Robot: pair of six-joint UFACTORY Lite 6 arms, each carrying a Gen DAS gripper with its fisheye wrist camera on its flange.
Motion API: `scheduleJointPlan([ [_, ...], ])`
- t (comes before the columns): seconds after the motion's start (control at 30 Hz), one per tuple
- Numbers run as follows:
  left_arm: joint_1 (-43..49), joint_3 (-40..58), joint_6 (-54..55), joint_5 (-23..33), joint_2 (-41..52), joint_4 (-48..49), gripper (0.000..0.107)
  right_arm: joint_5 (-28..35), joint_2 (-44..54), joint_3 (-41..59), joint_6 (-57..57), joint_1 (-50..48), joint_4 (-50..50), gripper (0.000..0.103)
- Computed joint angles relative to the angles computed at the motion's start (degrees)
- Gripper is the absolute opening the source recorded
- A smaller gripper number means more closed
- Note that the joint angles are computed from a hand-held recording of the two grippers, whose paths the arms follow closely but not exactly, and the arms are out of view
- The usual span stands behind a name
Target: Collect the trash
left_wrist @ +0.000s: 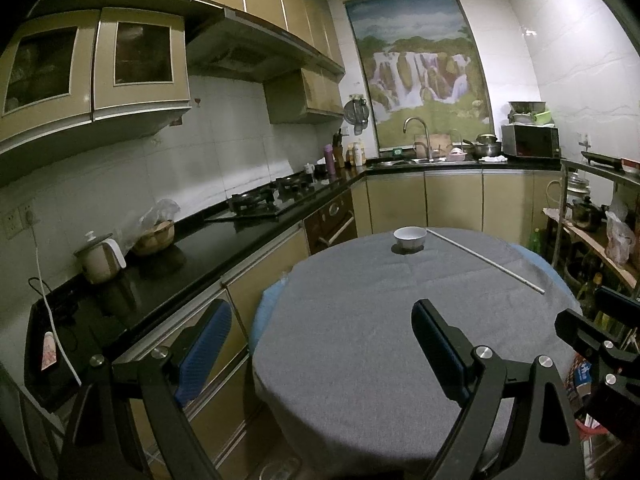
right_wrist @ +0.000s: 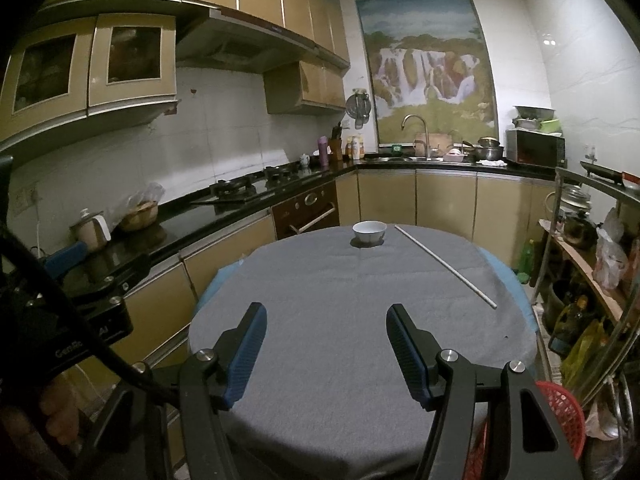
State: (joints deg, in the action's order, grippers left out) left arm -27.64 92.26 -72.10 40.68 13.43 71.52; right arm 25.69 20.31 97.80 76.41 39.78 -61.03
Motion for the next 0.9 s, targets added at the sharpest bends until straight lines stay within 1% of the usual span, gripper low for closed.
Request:
scheduleJointPlan([
  [0.3,-0.2,-0.2,0.1,0.1,0.2,-0.4,0.092,-0.2,0.0,0.0,-0.2,-0.1,0.2,0.066],
  [0.43,-0.1,-0.2,0.1,0.1,0.4,-0.7,0.092,-0.4,-0.4,-1.7,2.1,0.1,-1.5,0.066],
  [0.7,-0.1,0.7,0.5,0.6,1.3,-1.4,0.092,-1.0,-0.3,-2.8,2.7,0.0,-2.0,0.066],
  [0.9,-0.1,2.1,1.1,1.2,2.7,-2.3,0.092,-1.7,0.2,-1.7,-0.6,-0.7,1.5,0.066],
])
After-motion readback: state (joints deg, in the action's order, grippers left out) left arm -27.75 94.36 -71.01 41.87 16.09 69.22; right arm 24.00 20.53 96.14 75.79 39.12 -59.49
